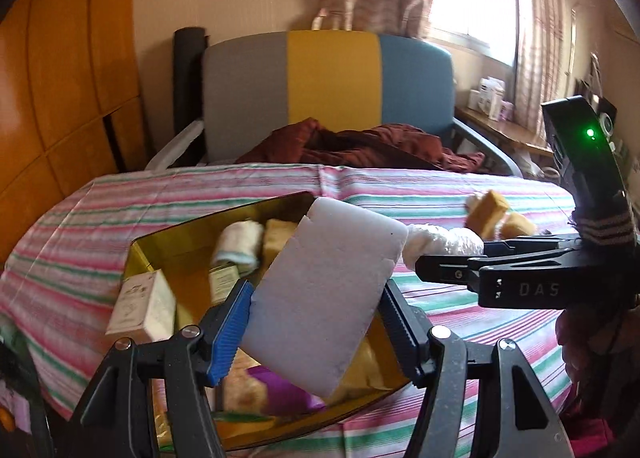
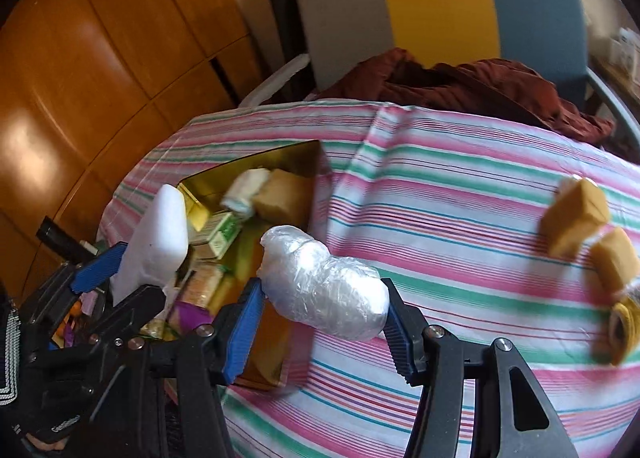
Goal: Organize objects
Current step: 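Carry the foam block over the gold tray with the left tool while the right tool carries the foil item, then release the foam block into the tray with the left tool while the right tool releases the foil item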
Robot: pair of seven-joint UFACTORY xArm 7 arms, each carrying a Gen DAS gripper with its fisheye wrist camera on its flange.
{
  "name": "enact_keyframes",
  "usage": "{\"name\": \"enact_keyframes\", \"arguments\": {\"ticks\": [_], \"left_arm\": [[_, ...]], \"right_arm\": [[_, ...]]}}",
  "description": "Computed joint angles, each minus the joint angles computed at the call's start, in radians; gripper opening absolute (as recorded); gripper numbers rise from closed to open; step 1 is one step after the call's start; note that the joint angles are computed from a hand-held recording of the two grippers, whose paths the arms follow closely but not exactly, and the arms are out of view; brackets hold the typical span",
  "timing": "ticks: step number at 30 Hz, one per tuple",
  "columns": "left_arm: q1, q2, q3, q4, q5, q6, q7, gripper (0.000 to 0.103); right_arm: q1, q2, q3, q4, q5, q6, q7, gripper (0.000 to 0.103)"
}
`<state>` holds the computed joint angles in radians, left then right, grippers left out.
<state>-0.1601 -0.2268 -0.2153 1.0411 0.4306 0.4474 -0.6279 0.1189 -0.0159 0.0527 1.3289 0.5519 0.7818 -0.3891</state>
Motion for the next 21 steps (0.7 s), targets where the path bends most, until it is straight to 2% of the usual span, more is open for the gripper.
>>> {"name": "enact_keyframes", "arguments": {"ticks": [5,10,14,21], "left_arm": [[0.022,-0.059,0.06,-0.063,-0.092,-0.022,0.031,0.065],[0.074,-0.114,0.082,-0.113,-0.14,-0.04,0.047,0.065],[0.078,-0.142,0.132,-0.142,-0.241,-0.057,0.105,0.065],[0.09,-0.091,0.184,-0.081,-0.385,-0.063,0.206,0.066]], "right_arm": [[0.025,0.041,0.026,0.049,-0.044,0.004,0.038,0.058],[0.043,0.102,0.048,0.12,-0.076,0.01,0.066,0.058],[0.053,0.152,0.062,0.178,-0.112,0.02,0.092,0.059],[0.064,0.238,0.079,0.278,-0.159,0.046,0.134,0.059]]}}
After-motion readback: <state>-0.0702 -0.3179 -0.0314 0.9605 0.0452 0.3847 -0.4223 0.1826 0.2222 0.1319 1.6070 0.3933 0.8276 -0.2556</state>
